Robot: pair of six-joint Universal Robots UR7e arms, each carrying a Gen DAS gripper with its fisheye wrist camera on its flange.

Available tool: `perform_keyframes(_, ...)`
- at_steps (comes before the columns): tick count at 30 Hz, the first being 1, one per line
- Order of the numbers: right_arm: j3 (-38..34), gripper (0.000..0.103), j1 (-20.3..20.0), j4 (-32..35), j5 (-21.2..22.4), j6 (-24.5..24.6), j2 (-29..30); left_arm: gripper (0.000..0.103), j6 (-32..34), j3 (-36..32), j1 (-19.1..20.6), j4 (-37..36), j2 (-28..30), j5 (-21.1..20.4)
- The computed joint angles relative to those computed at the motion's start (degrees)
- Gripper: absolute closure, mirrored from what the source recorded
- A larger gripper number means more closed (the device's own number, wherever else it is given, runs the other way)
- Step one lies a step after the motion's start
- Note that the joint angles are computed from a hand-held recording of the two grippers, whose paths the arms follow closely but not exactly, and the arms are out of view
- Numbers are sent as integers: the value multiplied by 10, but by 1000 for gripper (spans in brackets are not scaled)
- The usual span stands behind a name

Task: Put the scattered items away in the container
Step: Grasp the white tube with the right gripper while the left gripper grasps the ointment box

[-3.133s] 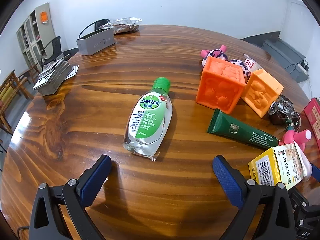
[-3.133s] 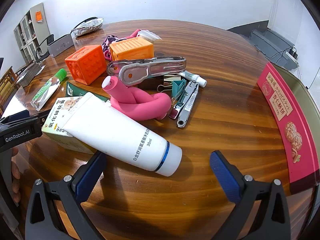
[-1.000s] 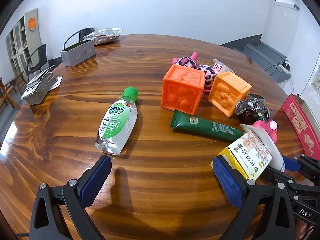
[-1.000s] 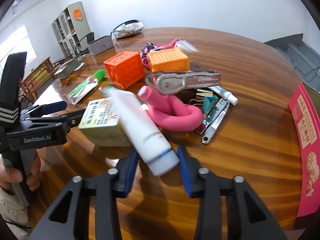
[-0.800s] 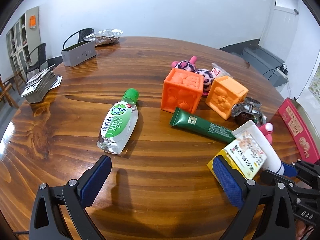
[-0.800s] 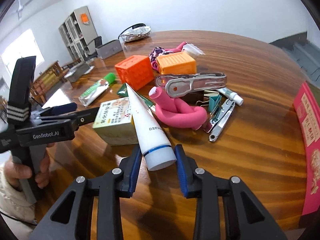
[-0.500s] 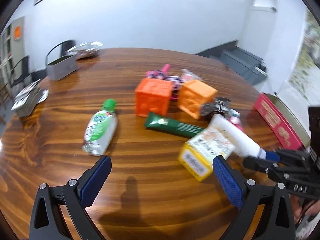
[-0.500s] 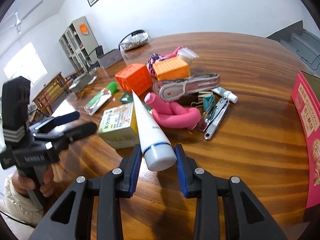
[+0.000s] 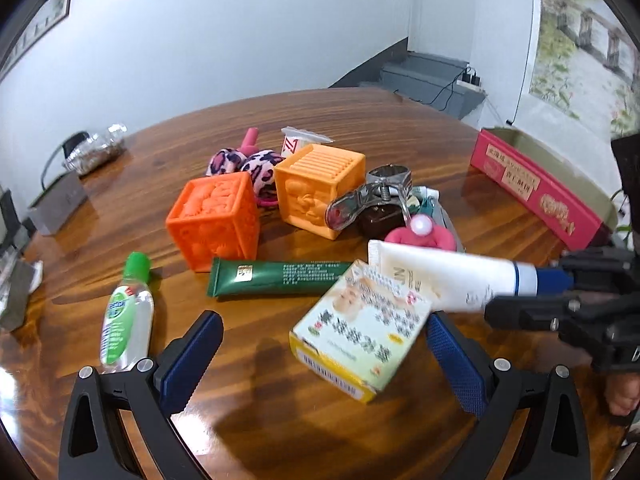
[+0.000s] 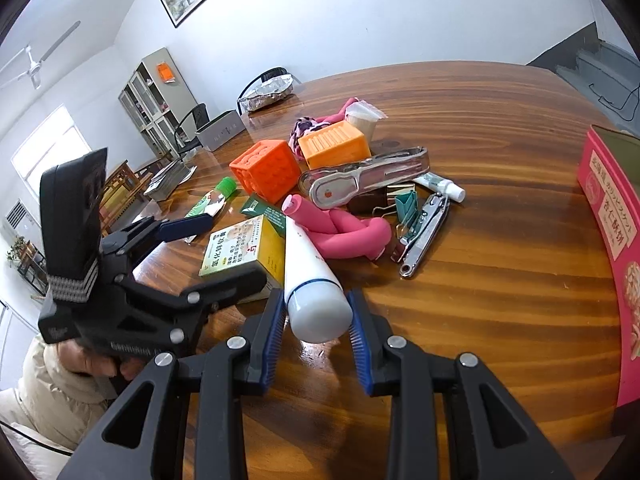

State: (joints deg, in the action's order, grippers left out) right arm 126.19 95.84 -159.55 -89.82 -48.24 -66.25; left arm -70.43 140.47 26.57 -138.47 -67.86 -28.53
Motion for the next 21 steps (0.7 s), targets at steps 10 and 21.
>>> perform_keyframes(10,-3,69,7,-7,-26,4,15,48,82,9,29,-121,10,-56)
perform_keyframes(21,-6,65,21,-40,-62,8,41,57,-95,24,-25,-6,-5,-8)
